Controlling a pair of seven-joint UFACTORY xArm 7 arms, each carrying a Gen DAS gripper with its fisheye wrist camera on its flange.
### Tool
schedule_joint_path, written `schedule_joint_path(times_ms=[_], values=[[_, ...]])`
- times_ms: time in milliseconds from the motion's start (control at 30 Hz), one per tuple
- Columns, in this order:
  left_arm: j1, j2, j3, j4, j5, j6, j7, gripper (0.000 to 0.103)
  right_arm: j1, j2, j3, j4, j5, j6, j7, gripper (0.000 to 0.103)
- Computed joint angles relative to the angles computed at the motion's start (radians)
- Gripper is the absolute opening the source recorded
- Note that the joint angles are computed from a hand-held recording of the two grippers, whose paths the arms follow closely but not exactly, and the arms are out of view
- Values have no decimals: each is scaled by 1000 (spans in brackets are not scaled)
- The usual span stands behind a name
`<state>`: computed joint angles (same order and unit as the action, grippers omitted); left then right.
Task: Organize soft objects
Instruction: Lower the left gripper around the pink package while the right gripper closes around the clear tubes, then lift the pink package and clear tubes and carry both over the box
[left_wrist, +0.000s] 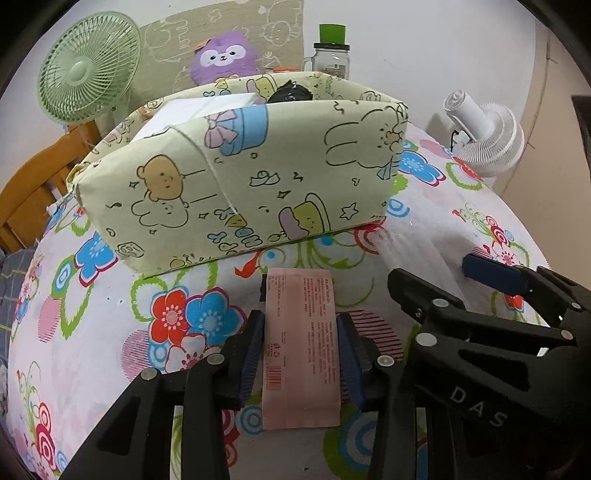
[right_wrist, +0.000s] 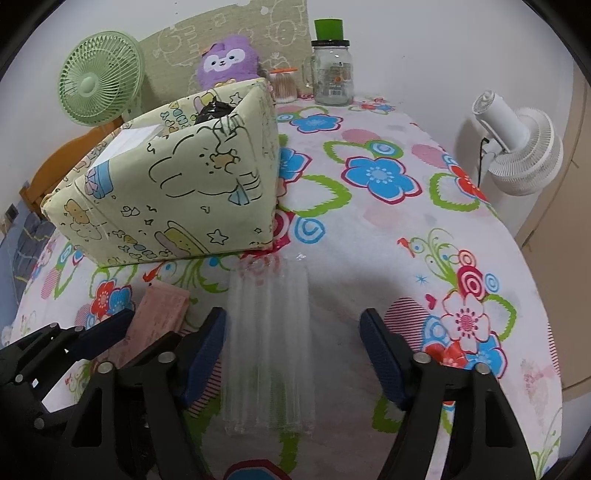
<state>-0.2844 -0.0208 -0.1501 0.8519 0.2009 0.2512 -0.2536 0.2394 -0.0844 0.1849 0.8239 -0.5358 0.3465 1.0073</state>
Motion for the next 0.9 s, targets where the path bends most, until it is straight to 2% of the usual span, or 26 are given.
schedule_joint_path(times_ms=[67,133,200,367,767,900], values=[[-1,4,0,3,7,0,-3,41,2,9,-1,7,8,-1,-6,70],[-3,6,1,6,-38,1,34,41,6,18,0,17,3,2,-8,64],[-4,5,2,3,-57,-2,57,41,11,24,0,26,-6,9,-6,51],[0,-2,2,-7,-20,-8,38,41,25,28,-5,36,-17,22,-14,35],[11,-60,17,-61,-163,-17,117,41,33,-8,17,21,-20,20,5,23],[0,-95,36,-93,-267,-28,181,41,42,-16,29,23,-15,36,4,22]])
